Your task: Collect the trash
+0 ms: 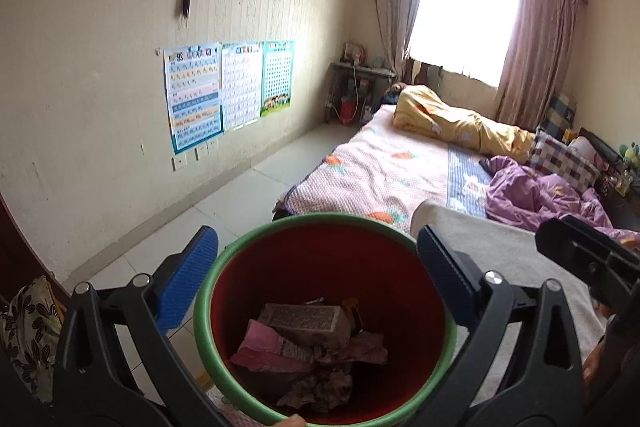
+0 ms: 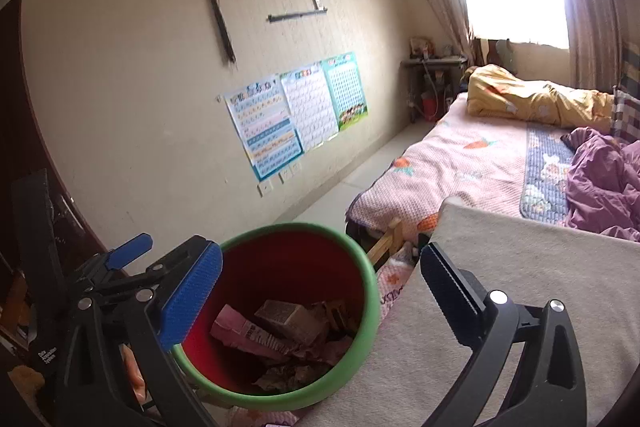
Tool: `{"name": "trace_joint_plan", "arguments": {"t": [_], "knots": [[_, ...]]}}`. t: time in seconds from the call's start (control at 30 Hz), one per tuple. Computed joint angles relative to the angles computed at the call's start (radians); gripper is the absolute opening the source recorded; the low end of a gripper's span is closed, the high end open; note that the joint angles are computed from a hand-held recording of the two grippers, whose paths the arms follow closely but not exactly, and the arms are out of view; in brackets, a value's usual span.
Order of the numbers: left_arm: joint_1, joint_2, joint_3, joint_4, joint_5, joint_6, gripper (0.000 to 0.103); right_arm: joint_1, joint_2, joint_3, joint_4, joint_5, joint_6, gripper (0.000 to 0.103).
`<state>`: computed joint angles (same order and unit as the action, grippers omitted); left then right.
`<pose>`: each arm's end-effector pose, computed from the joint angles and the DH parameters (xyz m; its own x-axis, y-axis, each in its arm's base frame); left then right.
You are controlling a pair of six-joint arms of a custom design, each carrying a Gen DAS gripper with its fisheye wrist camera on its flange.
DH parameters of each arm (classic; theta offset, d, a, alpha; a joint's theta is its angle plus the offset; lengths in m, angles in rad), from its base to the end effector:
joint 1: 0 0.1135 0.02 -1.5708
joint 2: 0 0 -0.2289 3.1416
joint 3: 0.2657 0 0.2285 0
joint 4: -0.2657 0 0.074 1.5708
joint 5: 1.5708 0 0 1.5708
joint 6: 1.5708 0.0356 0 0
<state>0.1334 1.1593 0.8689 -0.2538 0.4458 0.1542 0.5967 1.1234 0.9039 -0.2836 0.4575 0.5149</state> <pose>0.2475 0.0177 0.2627 -0.4693 0.0768 -0.8797 0.3215 0.9427 -0.0892 0.2091 0.1230 0.2793 -0.4377 0.2368 -0.8674 0.0362 0.9686 0.2461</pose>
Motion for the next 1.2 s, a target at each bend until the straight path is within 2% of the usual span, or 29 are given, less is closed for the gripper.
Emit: {"name": "trace_joint_plan", "arguments": {"t": [0.1,0.17,0.23,0.37,0.63,0.93,1.1,1.2], "knots": [[-0.049,-0.105,-0.034,0.011,-0.081,-0.066,0.098,0.055,-0.12,-0.063,0.007,0.167,-0.037,0.096],[-0.072,-0.147,-0.032,-0.006,-0.108,-0.099,0.098,0.107,-0.182,-0.077,-0.032,0.303,-0.083,0.096],[-0.106,-0.188,-0.025,-0.055,-0.137,-0.132,0.098,0.129,-0.255,-0.098,-0.076,0.353,-0.104,0.096],[-0.227,-0.264,-0.022,-0.161,-0.271,-0.154,0.098,0.15,-0.406,-0.13,-0.226,0.366,-0.064,0.096],[-0.464,-0.422,-0.053,-0.291,-0.452,-0.254,0.098,0.206,-0.611,-0.153,-0.497,0.389,0.014,0.096],[-0.751,-0.508,-0.059,-0.351,-0.725,-0.367,0.098,0.281,-0.747,-0.138,-0.715,0.42,0.103,0.096],[-0.812,-0.498,-0.045,-0.373,-0.752,-0.404,0.098,0.304,-0.79,-0.135,-0.781,0.429,0.13,0.096],[-0.787,-0.502,-0.048,-0.383,-0.681,-0.421,0.098,0.28,-0.819,-0.142,-0.839,0.404,0.154,0.096]]}}
